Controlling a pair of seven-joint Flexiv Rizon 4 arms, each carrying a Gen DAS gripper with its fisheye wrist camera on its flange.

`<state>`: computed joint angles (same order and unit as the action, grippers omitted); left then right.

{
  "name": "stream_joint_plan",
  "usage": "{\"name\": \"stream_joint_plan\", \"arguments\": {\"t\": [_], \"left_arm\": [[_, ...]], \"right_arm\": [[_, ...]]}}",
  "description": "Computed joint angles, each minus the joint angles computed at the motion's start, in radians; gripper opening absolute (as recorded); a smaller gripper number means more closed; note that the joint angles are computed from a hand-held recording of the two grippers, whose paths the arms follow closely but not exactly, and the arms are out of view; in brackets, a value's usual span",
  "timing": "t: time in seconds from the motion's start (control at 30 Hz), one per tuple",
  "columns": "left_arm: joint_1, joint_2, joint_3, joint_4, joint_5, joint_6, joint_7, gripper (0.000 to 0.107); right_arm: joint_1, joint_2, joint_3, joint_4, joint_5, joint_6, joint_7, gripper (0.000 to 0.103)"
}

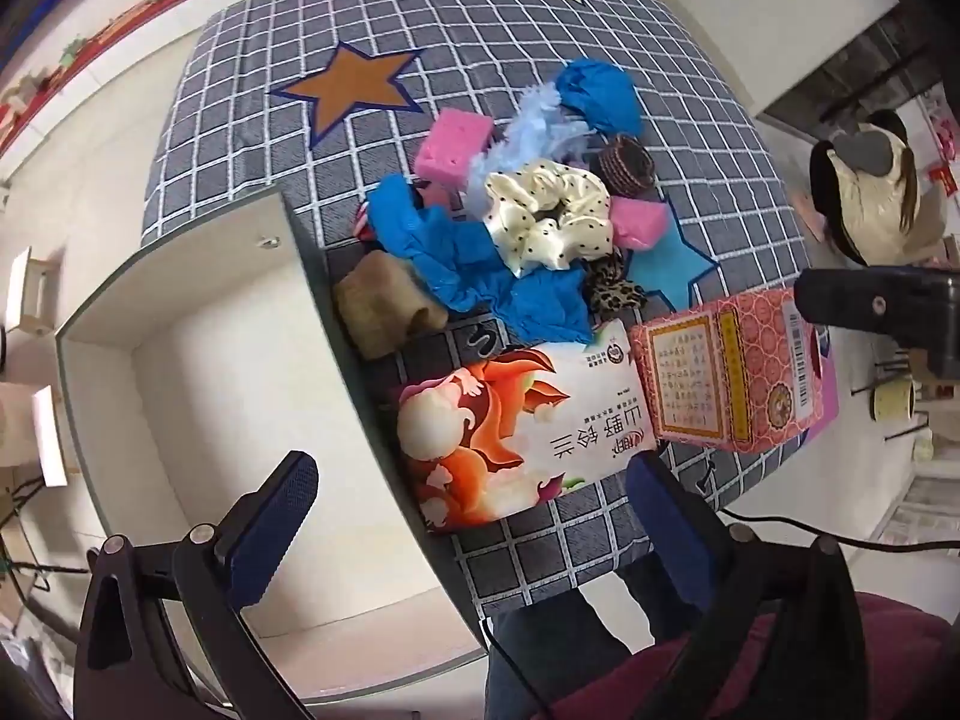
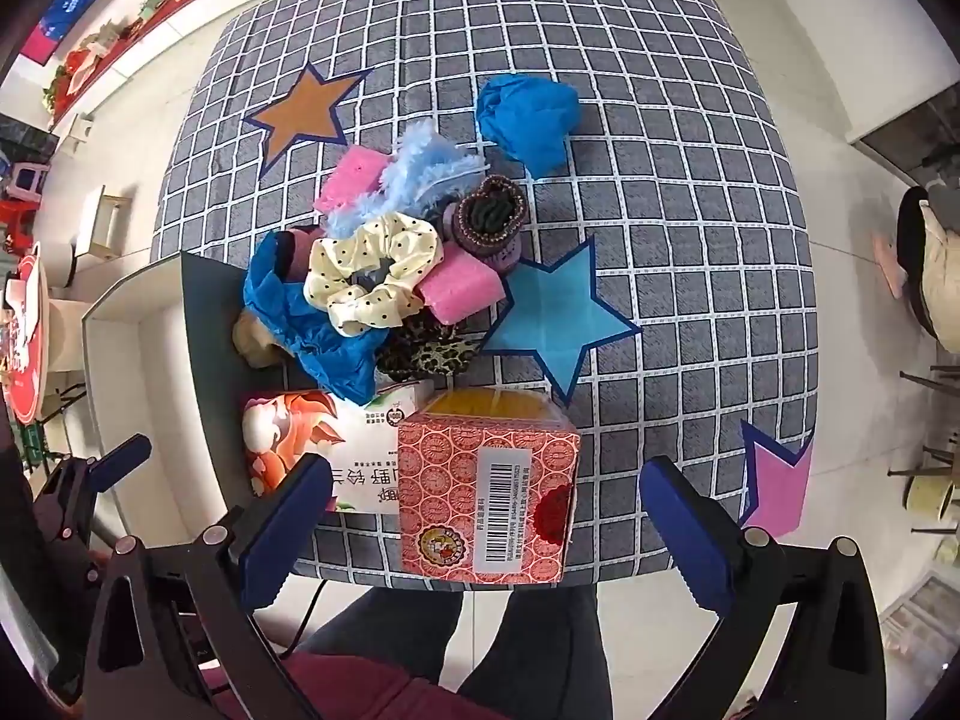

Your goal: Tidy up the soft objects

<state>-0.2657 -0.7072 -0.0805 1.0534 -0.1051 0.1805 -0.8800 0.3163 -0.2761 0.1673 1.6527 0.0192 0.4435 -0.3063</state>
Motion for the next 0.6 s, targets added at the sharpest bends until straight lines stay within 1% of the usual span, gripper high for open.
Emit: {"name": "stream_joint_plan", "arguments": {"t": [0.1, 0.13, 0.27, 0.37, 0.4, 0.43, 0.6], "left_arm": [[-0.001, -0.001, -0.006, 0.000, 0.001, -0.008, 0.024, 0.103], [-0.005, -0.009, -0.008, -0.018, 0.004, -0.025, 0.032, 0.103], [-0.010, -0.006, -0.009, -0.013, 0.003, -0.028, 0.049, 0.103], [-0.013, 0.002, -0.008, -0.004, 0.003, -0.022, 0.056, 0.103], [-0.013, 0.004, -0.008, -0.002, 0.001, -0.021, 0.055, 0.103], [-0.014, -0.021, -0.014, -0.024, -0.009, -0.001, 0.048, 0.103], [-0.036, -0.068, -0.005, -0.106, 0.007, 0.004, 0.032, 0.103]], "right_arm": [[0.000, -0.001, -0.002, 0.000, 0.001, -0.004, 0.010, 0.103], [-0.001, -0.001, -0.003, 0.000, 0.001, -0.005, 0.014, 0.103], [-0.001, 0.008, -0.004, 0.012, -0.001, -0.006, 0.037, 0.103], [-0.008, 0.014, -0.004, 0.005, 0.009, -0.032, 0.031, 0.103], [-0.007, 0.015, -0.005, 0.013, 0.005, -0.019, 0.038, 0.103], [-0.007, 0.015, -0.006, 0.023, 0.000, -0.006, 0.045, 0.103], [-0.025, 0.022, -0.014, 0.030, -0.005, -0.007, 0.035, 0.103]]}}
